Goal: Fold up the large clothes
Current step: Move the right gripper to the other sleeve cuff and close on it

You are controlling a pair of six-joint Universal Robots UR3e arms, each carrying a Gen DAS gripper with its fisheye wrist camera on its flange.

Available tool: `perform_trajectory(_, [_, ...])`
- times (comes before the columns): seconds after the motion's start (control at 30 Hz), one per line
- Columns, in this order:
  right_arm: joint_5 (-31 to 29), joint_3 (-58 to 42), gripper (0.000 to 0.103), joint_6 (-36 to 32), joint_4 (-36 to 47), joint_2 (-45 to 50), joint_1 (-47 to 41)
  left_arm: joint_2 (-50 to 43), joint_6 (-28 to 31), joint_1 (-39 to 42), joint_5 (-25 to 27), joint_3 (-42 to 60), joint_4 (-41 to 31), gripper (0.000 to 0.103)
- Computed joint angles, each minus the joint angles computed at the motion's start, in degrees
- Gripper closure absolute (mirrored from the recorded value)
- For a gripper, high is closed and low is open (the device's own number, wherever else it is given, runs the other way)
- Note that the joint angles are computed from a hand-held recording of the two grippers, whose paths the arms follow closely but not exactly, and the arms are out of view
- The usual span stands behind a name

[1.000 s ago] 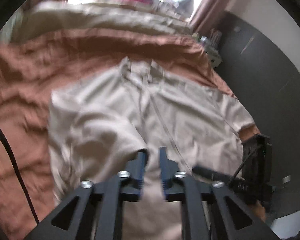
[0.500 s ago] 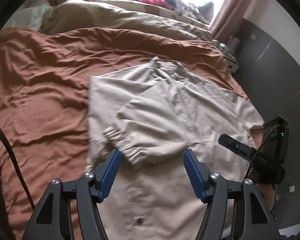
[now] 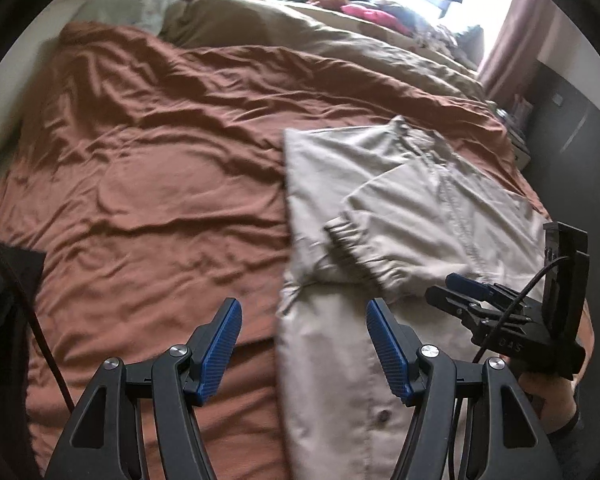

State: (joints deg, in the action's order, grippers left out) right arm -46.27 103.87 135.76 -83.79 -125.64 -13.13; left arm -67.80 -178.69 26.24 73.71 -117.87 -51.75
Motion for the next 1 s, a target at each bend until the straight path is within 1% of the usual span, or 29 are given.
perform_trajectory(0.07, [-4.7, 2.8, 0.040, 8.1, -12.7, 3.4, 8.0, 1.9, 1.3, 3.2, -1.5, -3.5, 0.3, 0.037])
perform_trajectory(0.1, [-6.8, 3.6, 0.040, 11.0, -18.0, 5.9, 11.0, 2.8, 2.0, 4.8, -2.2, -5.1, 0.1, 0.037])
perform_trajectory(0.17, [-12.1, 4.0, 0.040, 16.2, -26.4, 10.8, 17.3, 4.5, 3.4, 7.7, -3.5, -7.9, -0.5, 0.037])
perform_trajectory(0.2, [-14.2, 4.1, 0.040, 18.5, -29.9, 12.7, 20.0, 5.3, 4.0, 8.8, -3.9, -8.9, -0.9, 0.037])
perform_trajectory(0.3, [-20.7, 3.9, 0.040, 22.4, -38.2, 18.1, 26.4, 9.3, 6.7, 13.8, -5.5, -12.6, -3.5, 0.037])
perform_trajectory(0.37, [-24.5, 3.1, 0.040, 24.1, -41.0, 21.2, 29.7, 12.9, 7.1, 16.6, -6.1, -14.2, -6.5, 0.037])
perform_trajectory(0.4, [-26.1, 3.0, 0.042, 24.7, -42.6, 22.5, 31.1, 16.7, 7.8, 19.2, -7.6, -15.7, -8.7, 0.037])
perform_trajectory(0.43, [-27.8, 3.5, 0.055, 25.3, -44.4, 22.8, 32.3, 21.0, 8.9, 22.1, -9.6, -17.2, -11.3, 0.037])
perform_trajectory(0.47, [-30.9, 3.6, 0.060, 26.4, -46.8, 23.7, 34.1, 25.4, 10.1, 24.9, -11.3, -18.3, -15.0, 0.037])
perform_trajectory(0.5, [-31.2, 3.6, 0.067, 26.7, -47.7, 24.0, 34.6, 28.7, 11.3, 26.8, -12.1, -18.9, -18.3, 0.037])
perform_trajectory(0.53, [-30.8, 4.0, 0.074, 26.8, -48.0, 23.7, 34.6, 30.7, 11.9, 27.7, -12.3, -19.4, -20.3, 0.037])
perform_trajectory(0.57, [-30.5, 4.1, 0.077, 26.6, -48.3, 23.4, 34.4, 32.8, 12.5, 28.7, -12.3, -19.8, -22.8, 0.037])
perform_trajectory(0.6, [-29.7, 4.5, 0.082, 26.3, -48.0, 22.8, 33.8, 34.0, 13.1, 29.2, -12.2, -20.1, -24.7, 0.037])
perform_trajectory(0.63, [-28.2, 5.0, 0.091, 26.0, -47.3, 21.9, 32.6, 34.3, 13.1, 29.1, -11.8, -20.3, -25.6, 0.037])
perform_trajectory(0.67, [-26.4, 4.7, 0.095, 26.2, -46.0, 21.3, 31.0, 35.3, 14.1, 29.9, -11.9, -20.4, -27.2, 0.037])
perform_trajectory(0.7, [-23.9, 5.4, 0.099, 25.2, -43.9, 19.3, 28.3, 35.7, 13.8, 29.4, -11.4, -20.4, -27.6, 0.037])
perform_trajectory(0.77, [-17.9, 5.7, 0.099, 23.6, -39.2, 16.5, 23.1, 36.2, 13.3, 28.9, -10.9, -20.0, -28.3, 0.037])
perform_trajectory(0.87, [-10.0, 5.7, 0.099, 20.2, -31.4, 12.1, 15.1, 33.9, 10.1, 25.2, -9.3, -19.0, -24.6, 0.037])
perform_trajectory(0.97, [-1.3, 4.2, 0.099, 13.6, -18.8, 7.3, 5.1, 29.7, 5.3, 19.9, -7.5, -17.1, -19.0, 0.037])
perform_trajectory(1.0, [2.0, 2.9, 0.099, 10.0, -12.4, 6.2, 0.9, 28.4, 4.0, 18.2, -6.9, -16.6, -17.2, 0.037])
